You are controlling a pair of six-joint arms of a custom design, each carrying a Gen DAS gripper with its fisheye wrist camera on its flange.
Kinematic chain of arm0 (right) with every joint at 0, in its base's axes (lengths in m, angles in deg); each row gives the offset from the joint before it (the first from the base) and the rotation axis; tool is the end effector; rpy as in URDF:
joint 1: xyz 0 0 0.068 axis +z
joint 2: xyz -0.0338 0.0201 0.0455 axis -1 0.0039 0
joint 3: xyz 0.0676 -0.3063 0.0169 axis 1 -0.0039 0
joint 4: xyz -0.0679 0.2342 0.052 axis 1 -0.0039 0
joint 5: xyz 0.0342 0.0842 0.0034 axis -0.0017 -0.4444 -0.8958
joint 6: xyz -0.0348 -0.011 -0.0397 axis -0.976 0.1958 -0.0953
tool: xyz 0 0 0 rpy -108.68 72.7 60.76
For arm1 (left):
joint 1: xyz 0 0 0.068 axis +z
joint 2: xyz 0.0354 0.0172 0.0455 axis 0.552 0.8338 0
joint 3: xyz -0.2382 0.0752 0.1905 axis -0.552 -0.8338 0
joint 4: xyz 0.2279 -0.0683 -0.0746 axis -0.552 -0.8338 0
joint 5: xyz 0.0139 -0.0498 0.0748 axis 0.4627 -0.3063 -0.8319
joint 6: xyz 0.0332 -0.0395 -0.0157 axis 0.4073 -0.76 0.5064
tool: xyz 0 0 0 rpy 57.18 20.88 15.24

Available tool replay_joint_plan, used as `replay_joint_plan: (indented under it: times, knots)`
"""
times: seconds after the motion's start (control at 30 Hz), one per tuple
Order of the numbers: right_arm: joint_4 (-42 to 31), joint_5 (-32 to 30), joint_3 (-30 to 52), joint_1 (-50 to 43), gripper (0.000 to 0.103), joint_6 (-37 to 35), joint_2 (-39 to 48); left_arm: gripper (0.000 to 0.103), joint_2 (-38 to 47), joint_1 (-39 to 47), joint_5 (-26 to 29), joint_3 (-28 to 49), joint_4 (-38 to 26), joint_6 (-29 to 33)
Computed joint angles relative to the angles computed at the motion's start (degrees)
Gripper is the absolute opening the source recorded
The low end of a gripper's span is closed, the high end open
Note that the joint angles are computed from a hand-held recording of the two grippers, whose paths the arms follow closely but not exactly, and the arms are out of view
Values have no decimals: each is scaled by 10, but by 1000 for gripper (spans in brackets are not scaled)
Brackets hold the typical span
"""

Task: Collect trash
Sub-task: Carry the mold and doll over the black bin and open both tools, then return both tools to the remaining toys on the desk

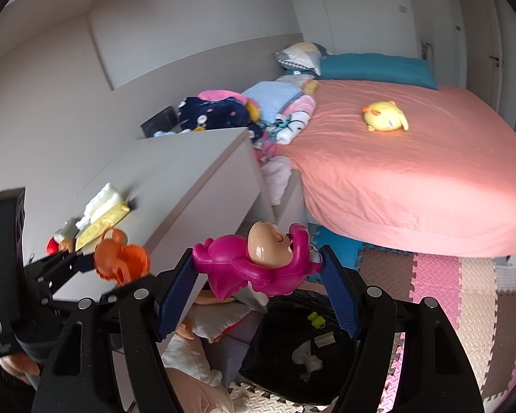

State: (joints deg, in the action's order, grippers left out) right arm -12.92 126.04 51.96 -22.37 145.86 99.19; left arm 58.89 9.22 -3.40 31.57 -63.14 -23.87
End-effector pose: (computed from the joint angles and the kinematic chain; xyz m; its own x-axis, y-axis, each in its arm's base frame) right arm 0.1354 0.2561 0.1790 -0.4888 0.5046 -0.7116 0.5125 0.8262 0.2338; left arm 0.2555 -0.1291 0.1570 -0.4323 0.6522 -0.6228 0.8424 0.5384 -0.0208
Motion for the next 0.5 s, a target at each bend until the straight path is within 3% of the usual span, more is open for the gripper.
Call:
replay_joint_plan:
  times: [0.07,0.1,0.13,0.17,0.27,0.5]
  knots:
    - [4,-6,-14,-3,72,5,-9,78,6,-9,1,2,-5,4]
    - [8,-12,-16,-9,76,-3,-11,93,12,-14,-1,6,-13,7]
    - [5,-20,-16,-16,81,-8,-11,98,13,-21,-14,1,0,2]
    - [-12,-22,-9,-21,88,0,-6,98,14,-24,-23,-4,12,0]
    - [-65,-14,1,-18,88,38,1,98,20,-33,-45,-7,22,2]
    - [-52,-9,-21,-14,88,62,-12,98,15,-19,-34,-3,14,8]
